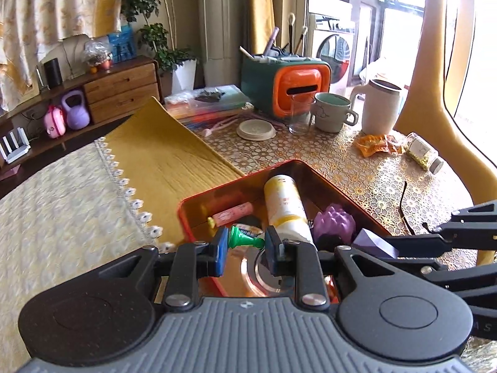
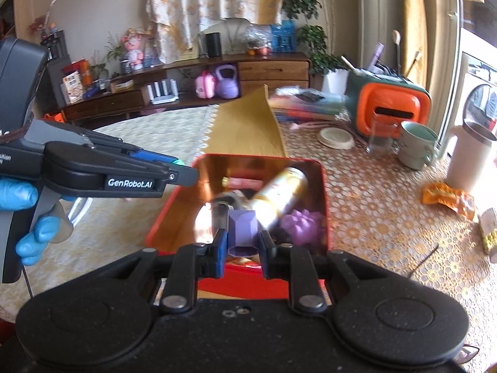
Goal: Organize rigid objects
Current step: 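Carry the green chess piece and lavender piece over the red box with both grippers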
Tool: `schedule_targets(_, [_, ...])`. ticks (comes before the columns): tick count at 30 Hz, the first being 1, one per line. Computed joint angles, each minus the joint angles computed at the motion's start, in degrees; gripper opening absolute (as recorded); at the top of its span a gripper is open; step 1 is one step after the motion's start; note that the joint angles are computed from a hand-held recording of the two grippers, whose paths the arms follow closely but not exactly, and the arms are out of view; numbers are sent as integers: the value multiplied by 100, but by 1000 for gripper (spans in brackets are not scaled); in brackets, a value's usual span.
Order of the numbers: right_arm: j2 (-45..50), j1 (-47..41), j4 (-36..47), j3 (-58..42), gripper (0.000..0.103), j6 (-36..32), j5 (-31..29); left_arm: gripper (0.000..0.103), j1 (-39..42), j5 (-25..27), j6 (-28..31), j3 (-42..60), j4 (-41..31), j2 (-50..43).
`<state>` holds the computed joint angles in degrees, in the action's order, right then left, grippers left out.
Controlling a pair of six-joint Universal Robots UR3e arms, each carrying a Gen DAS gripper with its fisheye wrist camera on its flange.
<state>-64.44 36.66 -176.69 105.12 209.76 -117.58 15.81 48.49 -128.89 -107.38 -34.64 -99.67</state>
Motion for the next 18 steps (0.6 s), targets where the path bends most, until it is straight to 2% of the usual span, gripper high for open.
schedule_targets(6, [36, -239, -158, 194, 20, -30, 144, 25, -693, 554, -522, 637, 614, -828])
schedule_targets(18, [511, -553, -235, -111, 20, -179, 542, 25, -1456, 1398, -1327, 2452, 120, -2283])
